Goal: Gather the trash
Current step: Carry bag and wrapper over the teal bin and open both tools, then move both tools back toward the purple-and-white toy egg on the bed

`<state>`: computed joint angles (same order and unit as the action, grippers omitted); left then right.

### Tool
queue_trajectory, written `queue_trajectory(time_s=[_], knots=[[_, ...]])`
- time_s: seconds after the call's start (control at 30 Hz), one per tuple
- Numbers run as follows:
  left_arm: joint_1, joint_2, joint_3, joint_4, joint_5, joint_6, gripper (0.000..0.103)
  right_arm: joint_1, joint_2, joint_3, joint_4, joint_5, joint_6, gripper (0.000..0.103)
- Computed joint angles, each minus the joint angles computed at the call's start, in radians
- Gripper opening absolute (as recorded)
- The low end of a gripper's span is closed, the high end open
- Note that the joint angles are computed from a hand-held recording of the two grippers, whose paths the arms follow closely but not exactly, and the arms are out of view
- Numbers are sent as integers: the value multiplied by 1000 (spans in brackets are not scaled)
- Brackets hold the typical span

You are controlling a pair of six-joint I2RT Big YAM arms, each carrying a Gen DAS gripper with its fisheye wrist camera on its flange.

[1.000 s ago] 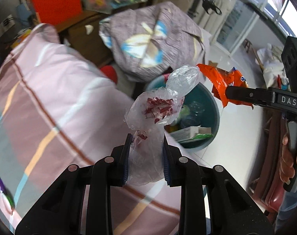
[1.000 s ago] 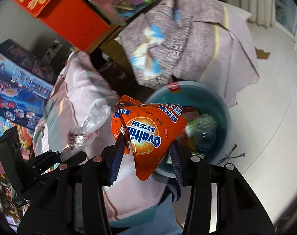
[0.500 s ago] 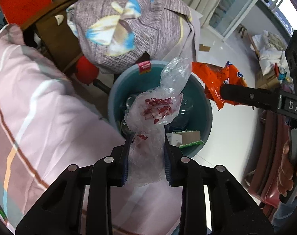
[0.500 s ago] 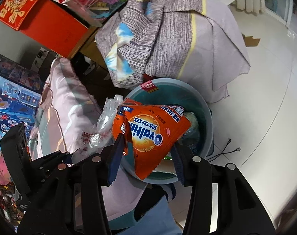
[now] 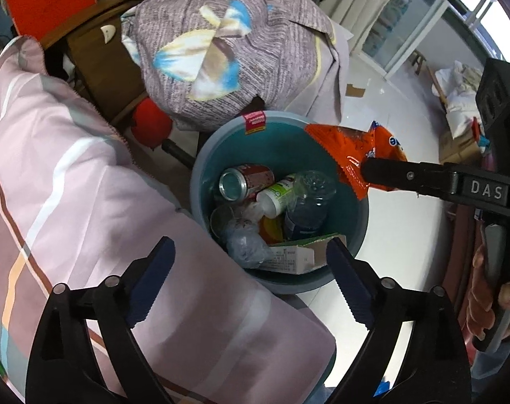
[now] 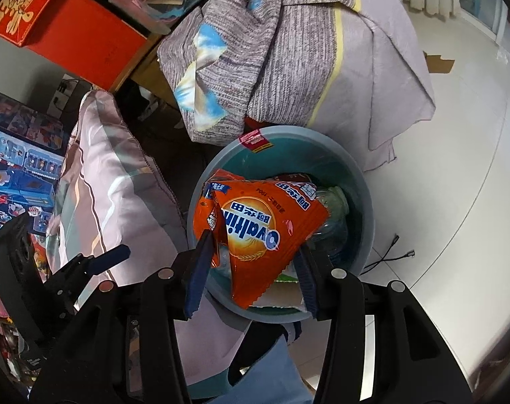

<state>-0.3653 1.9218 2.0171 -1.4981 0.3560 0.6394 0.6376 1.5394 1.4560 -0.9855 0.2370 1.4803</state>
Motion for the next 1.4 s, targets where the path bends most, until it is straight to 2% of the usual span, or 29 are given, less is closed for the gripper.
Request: queue_trajectory(time_s=[0.13,0.33,0.5,0.53,0.57,0.8,0.9,0.97,1.4], knots=[[12,-1,3,4,5,-6,93,-7,25,28,-7,-16,-24,47],[26,3,14,4,10,-4,94,-10,66,84,-30,-24,-58,54],[36,9,25,-4,19,-1,94,-11,89,119,-44,-28,-71,69],[38,10,27,-7,21,0,94,-12,90,121,-41,-34,-68,75],[40,11,29,-10,23,0,94,-13,92,121,-40,-36,-61,76],[55,13,38,-21,35,9,95,-13,113,147,-68,-52,-36,77],[63,16,44,-27,40,8,95,-11,123,164,-99,-50,-24,78],[69,19,49,-33,46,7,95,-7,129,176,-117,-51,-13,82],[106,-6,45,-40,87,16,96,27,173,278,-222,-29,4,86]])
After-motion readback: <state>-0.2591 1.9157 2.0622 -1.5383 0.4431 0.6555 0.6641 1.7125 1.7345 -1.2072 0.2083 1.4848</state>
